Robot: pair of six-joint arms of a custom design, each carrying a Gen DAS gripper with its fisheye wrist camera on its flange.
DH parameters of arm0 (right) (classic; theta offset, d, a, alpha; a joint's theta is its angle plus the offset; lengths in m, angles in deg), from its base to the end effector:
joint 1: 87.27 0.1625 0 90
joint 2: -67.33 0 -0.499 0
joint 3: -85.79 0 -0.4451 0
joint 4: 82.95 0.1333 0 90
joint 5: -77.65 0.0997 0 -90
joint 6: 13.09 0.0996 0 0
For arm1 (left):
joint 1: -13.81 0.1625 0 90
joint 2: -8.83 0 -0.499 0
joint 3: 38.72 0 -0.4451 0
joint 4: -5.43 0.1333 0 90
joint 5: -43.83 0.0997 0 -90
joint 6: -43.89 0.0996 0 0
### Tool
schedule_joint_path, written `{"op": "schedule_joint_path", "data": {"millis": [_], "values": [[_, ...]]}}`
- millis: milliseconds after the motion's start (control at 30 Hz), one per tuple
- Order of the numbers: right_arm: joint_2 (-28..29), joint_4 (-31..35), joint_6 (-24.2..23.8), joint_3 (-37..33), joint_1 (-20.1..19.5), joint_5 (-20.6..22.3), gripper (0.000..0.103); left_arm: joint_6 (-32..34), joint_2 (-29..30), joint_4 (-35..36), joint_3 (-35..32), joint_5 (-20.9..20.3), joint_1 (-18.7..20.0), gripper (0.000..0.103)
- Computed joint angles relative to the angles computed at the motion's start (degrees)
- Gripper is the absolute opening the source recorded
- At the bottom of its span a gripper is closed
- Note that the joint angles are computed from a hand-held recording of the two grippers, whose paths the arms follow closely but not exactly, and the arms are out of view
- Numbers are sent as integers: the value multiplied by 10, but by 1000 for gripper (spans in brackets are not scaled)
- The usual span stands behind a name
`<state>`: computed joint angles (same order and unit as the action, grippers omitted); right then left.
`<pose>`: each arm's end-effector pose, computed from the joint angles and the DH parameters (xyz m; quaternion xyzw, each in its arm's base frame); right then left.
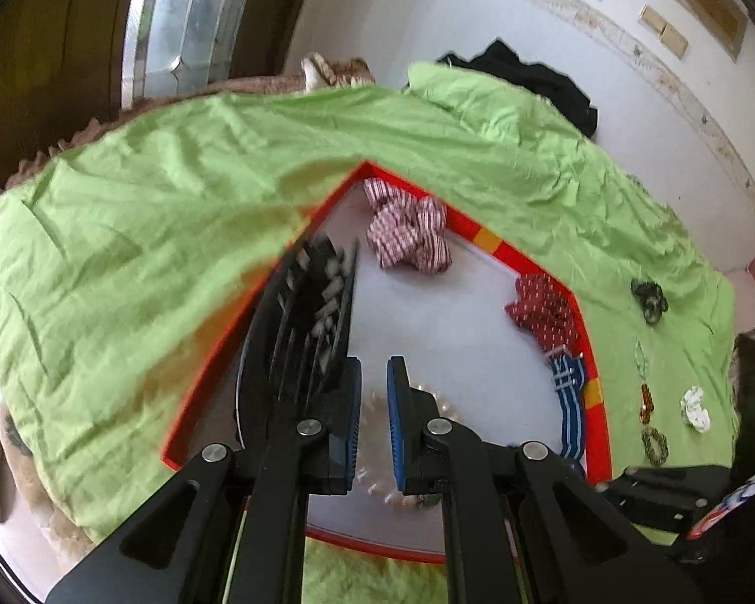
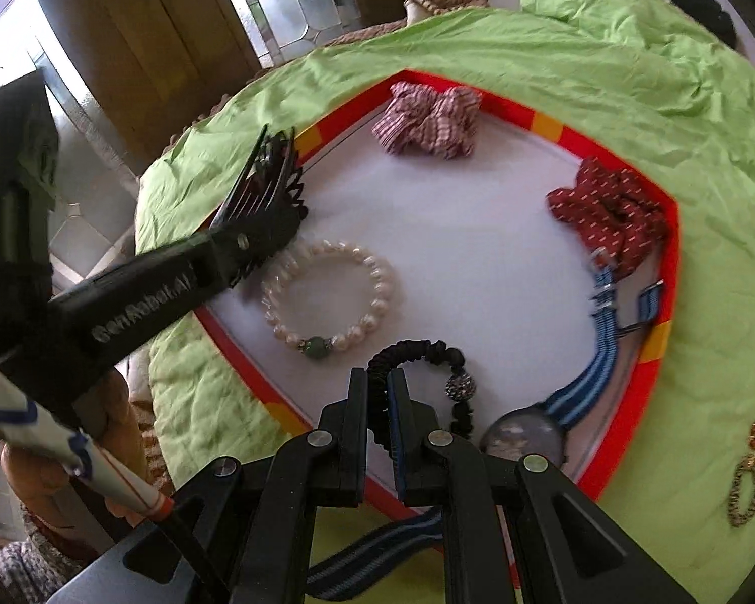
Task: Organize jewelry
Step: 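Carry both bracelets into the red-rimmed box and open both grippers, then withdraw both grippers from the box toward the remaining bracelets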
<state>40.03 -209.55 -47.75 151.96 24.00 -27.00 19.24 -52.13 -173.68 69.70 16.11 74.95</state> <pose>0.4221 -0.7862 0.0118 0.4672 -0.8747 -0.0344 0.1243 -0.1190 -0.6748 0.3025 -0.1543 0.8062 -0.4893 0.2946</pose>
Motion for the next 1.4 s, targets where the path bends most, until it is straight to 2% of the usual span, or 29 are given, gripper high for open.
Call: {"op": "schedule_joint_path", "data": {"millis": [33, 67, 100, 133, 200, 467, 667, 833, 1133, 1300, 1400], "values": [[1, 6, 3, -2, -1, 5, 10, 18, 5, -23, 0, 14, -4, 12], [1, 9, 5, -3, -2, 9, 12, 32, 10, -40, -1, 25, -6, 18], [1, 8, 6, -2, -2, 11, 16, 44, 14, -55, -2, 37, -9, 26], [0, 7, 7, 0, -2, 15, 20, 59, 19, -74, -3, 47, -11, 29], [-6, -1, 6, 6, -2, 23, 34, 74, 23, -94, -4, 55, -13, 36], [-38, -54, -11, 46, -5, 29, 41, 65, 27, -77, -6, 80, -14, 42], [-70, -92, 6, 74, -20, 32, 45, 72, 34, -75, -8, 98, -17, 49], [-98, -122, 24, 99, -36, 25, 47, 66, 39, -61, -9, 116, -20, 49], [-167, -217, 51, 164, -84, 9, 54, 59, 44, -41, -10, 135, -23, 52], [-203, -254, 100, 190, -124, 7, 54, 123, 58, -112, -17, 144, -27, 52], [-219, -257, 119, 196, -143, 4, 54, 103, 52, -100, -16, 147, -34, 52]]}}
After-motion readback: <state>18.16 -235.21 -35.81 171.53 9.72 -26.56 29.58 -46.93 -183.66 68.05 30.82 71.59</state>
